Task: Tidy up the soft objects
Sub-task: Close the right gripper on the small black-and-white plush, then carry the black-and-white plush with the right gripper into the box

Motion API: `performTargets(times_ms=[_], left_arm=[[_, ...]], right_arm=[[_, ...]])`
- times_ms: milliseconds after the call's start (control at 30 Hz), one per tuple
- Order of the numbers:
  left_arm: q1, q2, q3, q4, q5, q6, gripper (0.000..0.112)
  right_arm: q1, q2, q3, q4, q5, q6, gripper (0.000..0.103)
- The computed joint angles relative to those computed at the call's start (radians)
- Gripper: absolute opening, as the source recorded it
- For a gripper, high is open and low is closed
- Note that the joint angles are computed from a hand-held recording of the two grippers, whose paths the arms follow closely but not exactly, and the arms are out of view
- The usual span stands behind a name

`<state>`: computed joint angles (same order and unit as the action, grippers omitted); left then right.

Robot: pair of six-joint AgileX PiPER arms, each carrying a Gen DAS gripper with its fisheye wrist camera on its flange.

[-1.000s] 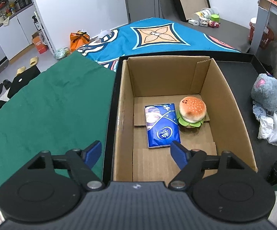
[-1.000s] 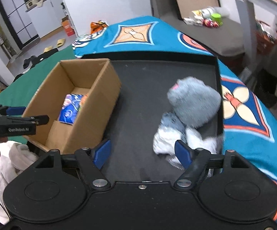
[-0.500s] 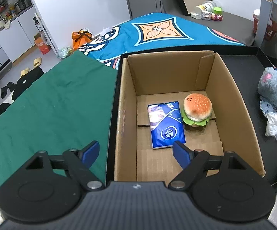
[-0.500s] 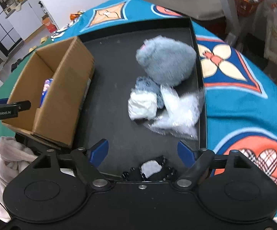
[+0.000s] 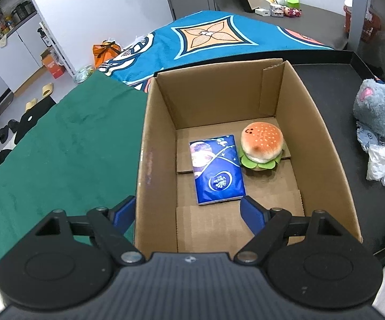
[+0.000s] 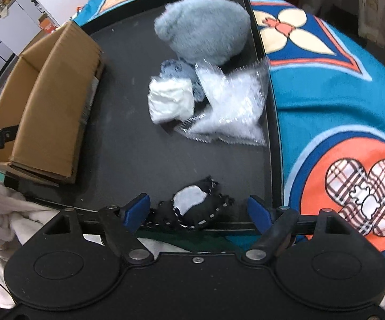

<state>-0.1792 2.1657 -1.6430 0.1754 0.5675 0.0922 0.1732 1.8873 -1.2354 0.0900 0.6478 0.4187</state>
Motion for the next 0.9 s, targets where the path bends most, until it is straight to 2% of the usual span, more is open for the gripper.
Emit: performTargets(times_ms=[100,233,300,367,500,900], left_arm=[[-0.005,0.004,-0.005,0.006,0.005,-0.004,0.083],[-0.010,0.014,-0.016,0.028,0.012,-0.027,0.083],[-0.010,0.015,-0.018,0.029,0.013,-0.027,0.083],[-0.010,0.018,-0.020,0.032,0.011,-0.030,0.083],[-0.005,0.017,-0.016,0.020,0.006,-0.020,0.083],[0.029,-0.003,0.009,-0.029,-0.017,0.014,0.083]], right_arm=[[-0.003,0.016,-0.004,-0.004,-0.002,-0.005,0.077],[0.003,0.034,-0.022,-0.032,0.006,0.003,0.066],[0.011,0.031,-0.021,-0.054,-0.001,0.002,0.043],[0.003,0.030,-0.026,-0.039,-0.004,-0.013,0.031],[-0.002,0.026,-0.032,-0.032,-0.015,-0.028,0.020],[0.043,-0.007,-0.066,-0.114,-0.021,0.022,0.018]])
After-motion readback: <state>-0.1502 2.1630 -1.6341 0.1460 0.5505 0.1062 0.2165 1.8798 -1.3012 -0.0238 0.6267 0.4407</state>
